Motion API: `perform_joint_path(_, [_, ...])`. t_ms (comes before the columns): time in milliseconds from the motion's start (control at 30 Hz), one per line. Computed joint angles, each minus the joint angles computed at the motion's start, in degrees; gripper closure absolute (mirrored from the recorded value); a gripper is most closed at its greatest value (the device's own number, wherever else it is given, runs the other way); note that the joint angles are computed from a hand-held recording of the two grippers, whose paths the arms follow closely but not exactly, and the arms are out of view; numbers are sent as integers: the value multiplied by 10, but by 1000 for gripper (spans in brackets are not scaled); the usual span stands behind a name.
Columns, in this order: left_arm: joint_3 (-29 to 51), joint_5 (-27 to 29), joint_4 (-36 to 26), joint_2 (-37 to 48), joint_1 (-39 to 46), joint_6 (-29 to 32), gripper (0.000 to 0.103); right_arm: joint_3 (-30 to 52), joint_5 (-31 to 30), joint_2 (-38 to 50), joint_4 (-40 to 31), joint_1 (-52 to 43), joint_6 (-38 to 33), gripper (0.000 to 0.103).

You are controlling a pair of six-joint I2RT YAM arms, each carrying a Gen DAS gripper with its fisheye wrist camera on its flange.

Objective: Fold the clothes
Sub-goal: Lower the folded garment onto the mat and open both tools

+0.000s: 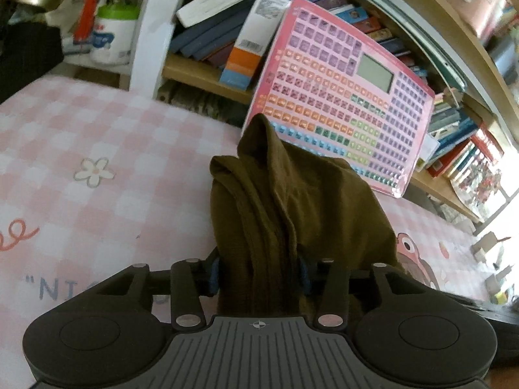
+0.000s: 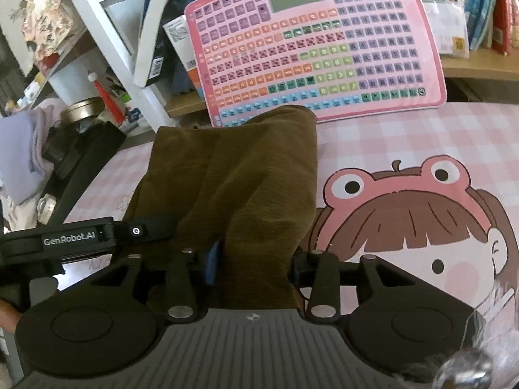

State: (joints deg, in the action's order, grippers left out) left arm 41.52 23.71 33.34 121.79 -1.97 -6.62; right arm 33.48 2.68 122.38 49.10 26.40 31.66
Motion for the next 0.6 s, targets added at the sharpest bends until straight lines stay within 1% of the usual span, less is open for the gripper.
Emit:
perform_joint_path(100, [9, -19, -5, 2, -9, -6, 62, 23, 22, -8, -43, 11, -9, 65])
perform_joint_path(167, [20, -26, -23, 0, -11, -9, 62, 37, 28, -10, -66, 12, -9, 64])
perform_joint_path(200, [22, -29, -32, -2, -11, -9, 59, 41, 27, -11, -72, 10, -7, 64])
perform_joint_path(233, [23, -31, -39, -6, -11, -7, 58, 43, 27, -13, -80, 9, -6, 64])
perform_joint_path(267, [17, -34, -38, -12, -10, -2, 57, 43, 28, -17, -86, 9, -6, 61])
perform_joint_path(333, [-4, -45, -23, -30, -9, 8, 49, 38, 42, -30, -103, 15, -1, 51])
perform_joint_path(367, [-18, -52, -11, -40, -8, 10, 48, 36, 54, -39, -113, 19, 3, 46])
perform_joint_path(433, [-46, -63, 12, -62, -6, 12, 44, 26, 73, -56, -120, 28, 9, 43])
perform_joint_path(467, [-61, -68, 22, -74, -5, 13, 42, 20, 80, -66, -122, 33, 9, 39])
perform_joint_path(500, [-76, -74, 28, -89, -5, 16, 40, 16, 89, -75, -125, 39, 7, 35])
perform_joint_path(567, [-103, -84, 37, -115, -7, 22, 38, 8, 109, -93, -132, 53, 2, 32])
perform_joint_path(600, [-116, -89, 39, -129, -8, 27, 35, 2, 120, -102, -136, 62, -2, 30])
